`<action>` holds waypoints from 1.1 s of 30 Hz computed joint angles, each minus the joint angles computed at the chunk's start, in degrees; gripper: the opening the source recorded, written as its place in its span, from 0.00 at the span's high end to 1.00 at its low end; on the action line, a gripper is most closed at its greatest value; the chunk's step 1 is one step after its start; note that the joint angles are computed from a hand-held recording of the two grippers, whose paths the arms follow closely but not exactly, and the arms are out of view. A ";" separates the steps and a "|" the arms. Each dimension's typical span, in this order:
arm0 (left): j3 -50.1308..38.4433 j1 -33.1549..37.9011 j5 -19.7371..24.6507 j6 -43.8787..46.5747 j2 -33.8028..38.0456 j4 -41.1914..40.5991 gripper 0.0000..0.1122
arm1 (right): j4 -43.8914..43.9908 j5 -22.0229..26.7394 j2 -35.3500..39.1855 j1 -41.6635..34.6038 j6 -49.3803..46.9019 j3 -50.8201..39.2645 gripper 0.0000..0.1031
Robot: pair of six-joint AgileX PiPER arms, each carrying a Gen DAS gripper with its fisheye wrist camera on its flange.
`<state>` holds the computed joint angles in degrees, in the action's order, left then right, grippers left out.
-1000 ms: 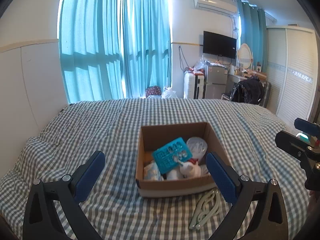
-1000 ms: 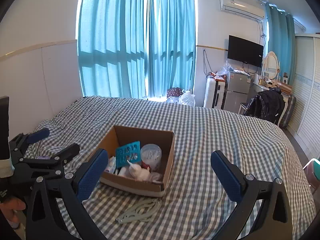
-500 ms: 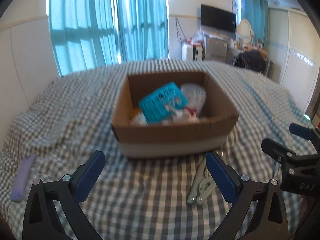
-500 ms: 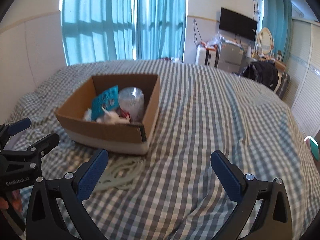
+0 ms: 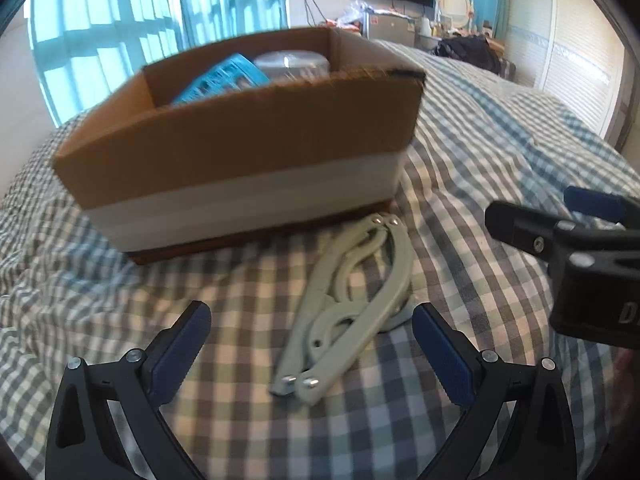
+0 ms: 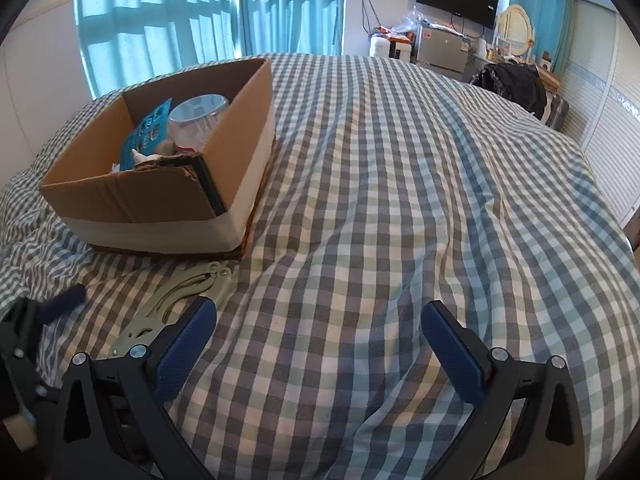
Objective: Organize objects
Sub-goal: 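Grasp the pale green clip-hanger with the left gripper and lift it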
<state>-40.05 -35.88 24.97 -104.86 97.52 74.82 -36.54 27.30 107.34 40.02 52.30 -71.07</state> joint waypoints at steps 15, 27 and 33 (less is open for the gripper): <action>0.57 3.56 -8.47 2.42 -0.87 0.92 0.60 | 0.47 -2.78 -0.23 -1.06 0.37 2.53 0.00; 8.26 4.13 -8.81 9.63 -12.86 -8.61 0.76 | -10.44 -0.73 -6.44 5.37 11.94 7.59 0.00; 11.15 3.71 -5.40 14.81 -20.52 -15.26 0.79 | -11.99 0.81 -9.06 8.11 14.03 9.35 0.00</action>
<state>-28.91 -32.17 19.58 -90.04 77.00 59.55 -48.53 28.11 98.28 48.13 66.33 -61.72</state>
